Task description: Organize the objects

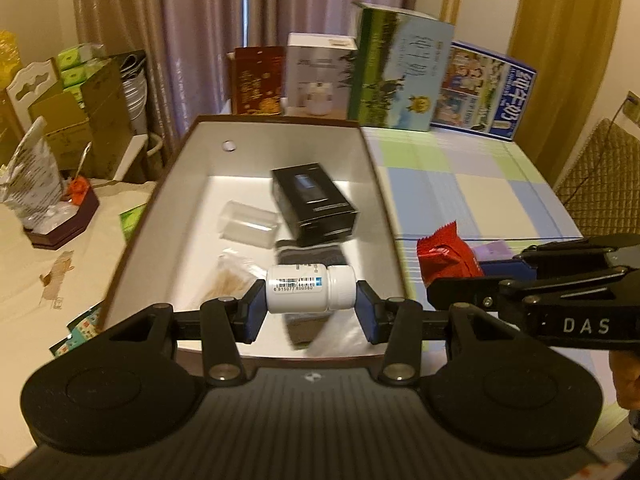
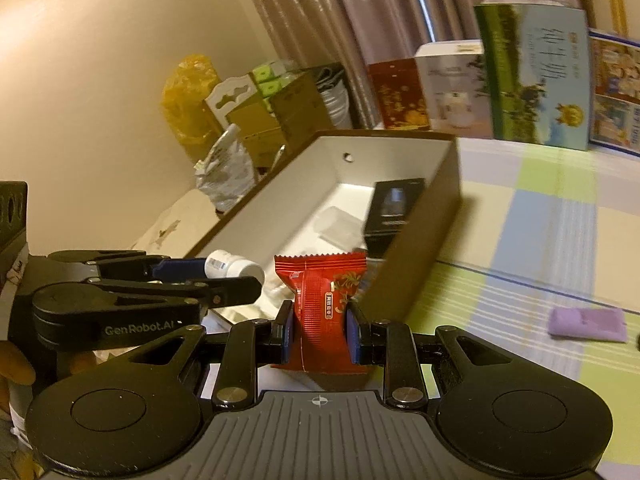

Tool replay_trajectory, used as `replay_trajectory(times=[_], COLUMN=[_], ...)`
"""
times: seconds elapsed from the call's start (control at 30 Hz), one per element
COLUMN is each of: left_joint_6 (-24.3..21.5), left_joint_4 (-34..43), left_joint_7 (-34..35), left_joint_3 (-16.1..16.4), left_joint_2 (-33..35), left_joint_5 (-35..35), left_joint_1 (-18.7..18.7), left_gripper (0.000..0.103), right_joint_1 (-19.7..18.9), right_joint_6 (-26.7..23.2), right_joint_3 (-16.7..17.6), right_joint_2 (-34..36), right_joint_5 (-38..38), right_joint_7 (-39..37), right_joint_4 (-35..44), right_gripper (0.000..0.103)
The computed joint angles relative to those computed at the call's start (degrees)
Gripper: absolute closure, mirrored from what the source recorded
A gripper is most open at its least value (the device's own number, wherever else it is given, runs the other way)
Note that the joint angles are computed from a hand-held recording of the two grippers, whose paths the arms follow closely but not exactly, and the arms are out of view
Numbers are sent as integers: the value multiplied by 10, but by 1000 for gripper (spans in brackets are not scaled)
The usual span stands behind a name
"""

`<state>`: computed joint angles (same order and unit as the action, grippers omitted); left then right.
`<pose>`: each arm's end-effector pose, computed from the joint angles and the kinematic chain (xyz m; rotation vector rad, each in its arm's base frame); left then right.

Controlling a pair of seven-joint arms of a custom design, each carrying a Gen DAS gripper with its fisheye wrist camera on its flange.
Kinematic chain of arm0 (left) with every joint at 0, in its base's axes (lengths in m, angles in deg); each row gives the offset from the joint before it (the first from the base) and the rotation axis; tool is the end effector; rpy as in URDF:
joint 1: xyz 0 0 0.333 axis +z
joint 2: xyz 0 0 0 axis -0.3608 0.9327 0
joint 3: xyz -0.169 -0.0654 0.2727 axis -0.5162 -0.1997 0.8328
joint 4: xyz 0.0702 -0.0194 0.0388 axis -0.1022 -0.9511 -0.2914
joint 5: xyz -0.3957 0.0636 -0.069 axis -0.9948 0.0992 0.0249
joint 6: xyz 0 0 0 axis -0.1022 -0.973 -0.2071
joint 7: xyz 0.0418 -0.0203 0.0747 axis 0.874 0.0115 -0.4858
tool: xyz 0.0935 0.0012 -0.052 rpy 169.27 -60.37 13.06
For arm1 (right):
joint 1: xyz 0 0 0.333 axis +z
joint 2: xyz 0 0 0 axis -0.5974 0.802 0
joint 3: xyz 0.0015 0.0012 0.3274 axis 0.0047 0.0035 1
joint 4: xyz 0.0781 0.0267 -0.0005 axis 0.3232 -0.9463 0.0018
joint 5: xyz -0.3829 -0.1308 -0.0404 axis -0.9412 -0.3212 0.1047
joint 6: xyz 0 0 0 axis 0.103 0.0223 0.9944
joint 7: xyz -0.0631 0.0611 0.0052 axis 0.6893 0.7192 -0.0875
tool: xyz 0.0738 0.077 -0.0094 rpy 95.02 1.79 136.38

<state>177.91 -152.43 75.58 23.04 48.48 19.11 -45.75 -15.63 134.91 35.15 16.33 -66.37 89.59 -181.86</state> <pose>0.5895 -0.3835 0.5599 -1.5791 2.0318 -0.8715 0.5798 0.4015 0.5313 -1.8685 1.2523 -0.1067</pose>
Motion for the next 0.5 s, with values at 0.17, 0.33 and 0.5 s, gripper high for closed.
replay_trajectory(times=[0.17,0.33,0.5], left_joint_6=[5,7,3], left_joint_4=[-13,-8,9], left_joint_7=[24,61,98], left_joint_3=[2,0,0], left_joint_2=[-6,2,21], left_joint_5=[-16,-43,-74], left_joint_1=[19,34,43], left_gripper=[62,62,62], right_joint_1=[30,51,68], right_joint_6=[-9,-27,-56], right_joint_3=[-15,-30,-49], right_joint_2=[41,76,109], right_joint_5=[-56,-112,-164], right_joint_7=[48,102,157], right_joint_4=[54,100,145], right_gripper=[80,80,80])
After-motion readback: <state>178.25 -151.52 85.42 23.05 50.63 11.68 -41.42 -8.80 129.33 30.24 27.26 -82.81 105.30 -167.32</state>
